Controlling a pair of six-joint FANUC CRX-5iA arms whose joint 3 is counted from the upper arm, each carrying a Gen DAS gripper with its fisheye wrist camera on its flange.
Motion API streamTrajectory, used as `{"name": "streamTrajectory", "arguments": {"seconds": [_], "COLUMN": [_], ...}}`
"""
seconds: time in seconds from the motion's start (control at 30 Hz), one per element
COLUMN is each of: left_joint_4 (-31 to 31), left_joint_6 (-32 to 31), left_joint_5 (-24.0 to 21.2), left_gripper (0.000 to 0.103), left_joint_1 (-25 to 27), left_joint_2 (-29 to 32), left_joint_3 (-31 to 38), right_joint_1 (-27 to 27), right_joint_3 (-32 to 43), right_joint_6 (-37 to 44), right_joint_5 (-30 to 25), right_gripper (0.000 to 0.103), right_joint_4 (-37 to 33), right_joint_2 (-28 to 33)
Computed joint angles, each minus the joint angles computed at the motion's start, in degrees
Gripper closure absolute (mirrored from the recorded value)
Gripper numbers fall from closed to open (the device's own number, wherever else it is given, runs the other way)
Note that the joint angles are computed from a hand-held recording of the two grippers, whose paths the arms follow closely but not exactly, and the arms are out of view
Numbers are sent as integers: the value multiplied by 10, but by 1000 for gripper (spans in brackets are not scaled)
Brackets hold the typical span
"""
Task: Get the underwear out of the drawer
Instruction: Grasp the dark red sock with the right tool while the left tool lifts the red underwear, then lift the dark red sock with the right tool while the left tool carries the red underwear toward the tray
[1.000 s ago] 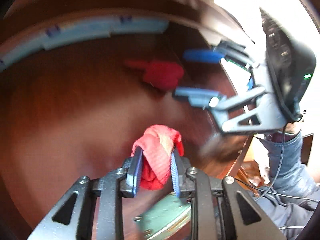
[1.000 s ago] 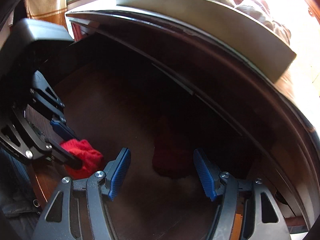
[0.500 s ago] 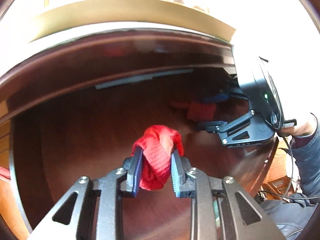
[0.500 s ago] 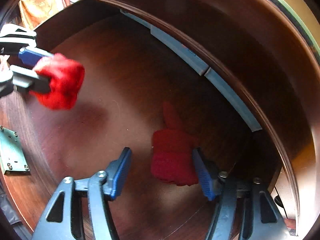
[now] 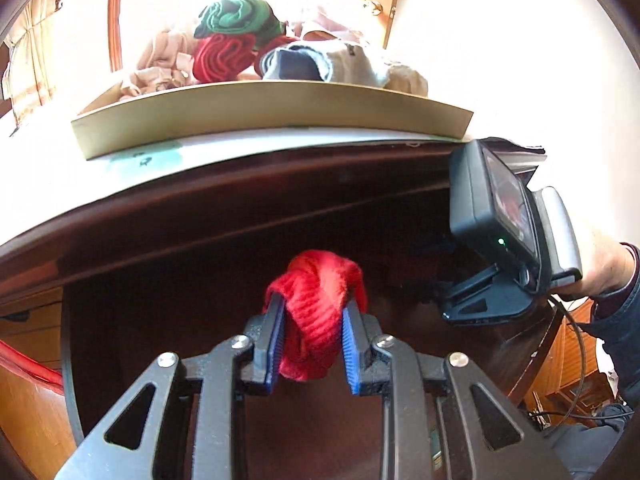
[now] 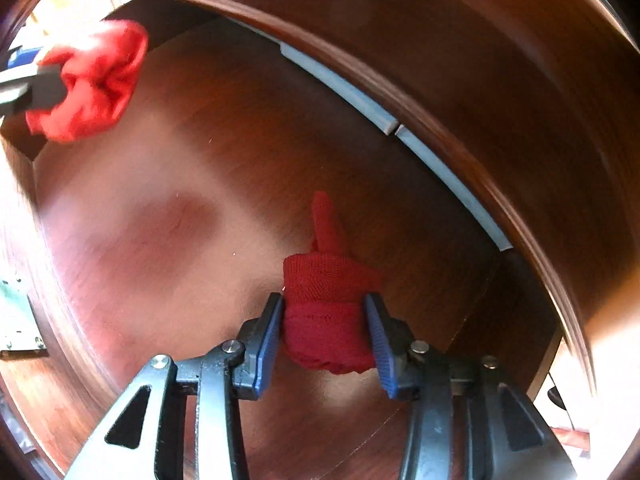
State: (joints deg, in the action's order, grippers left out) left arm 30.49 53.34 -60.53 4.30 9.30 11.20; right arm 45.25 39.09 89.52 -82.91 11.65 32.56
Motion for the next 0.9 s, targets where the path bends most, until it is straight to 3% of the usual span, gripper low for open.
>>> {"name": "streamTrajectory", "arguments": {"seconds": [0.17, 0.5, 0.9], "left_joint_4": [7, 18, 20], "left_joint_6": [-2, -16, -17], "left_joint_5": [33, 78, 107], "left_gripper": [79, 79, 79], "left_joint_1": [2, -4, -5], "left_joint_2": [-5, -25, -49], "left_joint_3": [-23, -66, -95], "right_joint_1": [9, 10, 20], "right_joint_3": [-35, -180, -272], "right_joint_6": [-2, -39, -74], "right_joint_5": [32, 143, 251], "right_gripper": [66, 67, 67], "right_joint_4": [18, 27, -10], "right_joint_2": [-21, -133, -241]}}
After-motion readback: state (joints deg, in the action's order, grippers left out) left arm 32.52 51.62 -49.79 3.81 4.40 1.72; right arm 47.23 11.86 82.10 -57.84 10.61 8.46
